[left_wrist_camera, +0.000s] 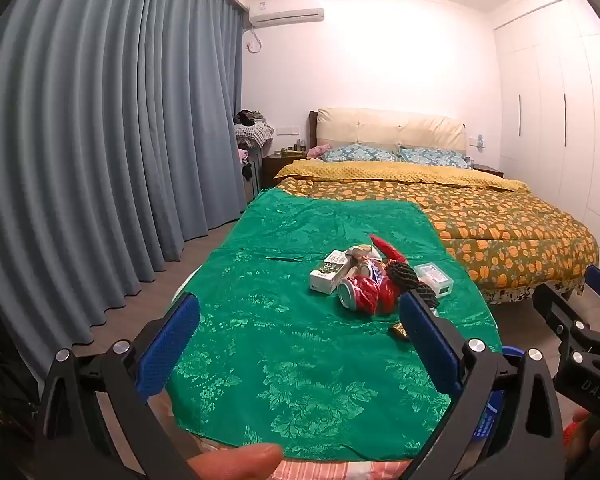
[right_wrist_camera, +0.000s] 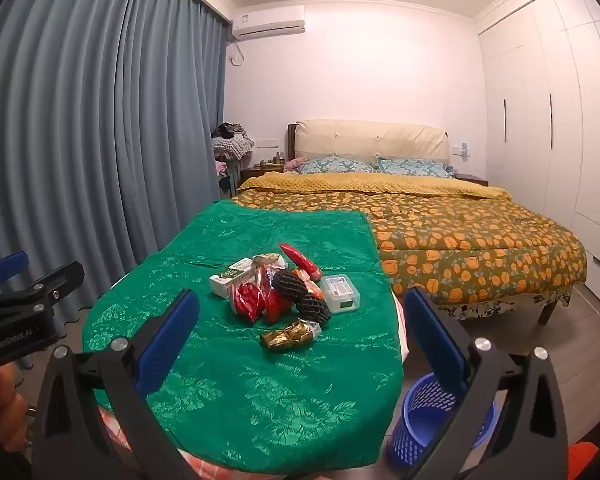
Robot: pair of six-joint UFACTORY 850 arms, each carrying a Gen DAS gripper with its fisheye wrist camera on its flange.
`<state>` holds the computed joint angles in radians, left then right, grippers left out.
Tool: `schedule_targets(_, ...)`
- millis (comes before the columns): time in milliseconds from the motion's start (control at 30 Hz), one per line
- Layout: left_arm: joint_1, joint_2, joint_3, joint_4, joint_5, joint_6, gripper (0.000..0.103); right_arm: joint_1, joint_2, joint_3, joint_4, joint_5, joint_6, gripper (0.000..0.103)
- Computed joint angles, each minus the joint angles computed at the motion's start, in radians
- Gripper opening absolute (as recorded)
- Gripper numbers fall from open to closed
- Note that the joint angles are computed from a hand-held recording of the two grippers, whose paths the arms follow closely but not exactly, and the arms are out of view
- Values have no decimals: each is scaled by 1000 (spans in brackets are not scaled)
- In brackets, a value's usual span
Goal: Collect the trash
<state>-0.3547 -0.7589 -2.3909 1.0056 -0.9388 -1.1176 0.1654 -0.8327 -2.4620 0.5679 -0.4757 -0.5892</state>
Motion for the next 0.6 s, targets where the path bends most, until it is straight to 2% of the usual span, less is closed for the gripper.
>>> schedule_targets(267,-1,-8,-13,-10,-6,13,99,4,4,10,-21,15,19,99)
schedule_targets(300,1,15,32,-1,7,-7,99,5,22,54,17,29,-22,99)
schedule_targets(433,1,25,52,-16,14,-8,99,8,41,90,24,40,-30,99)
schedule_targets(600,2,-16,-13,-42,-4,20,99,1,23,55,19,17,-22,99)
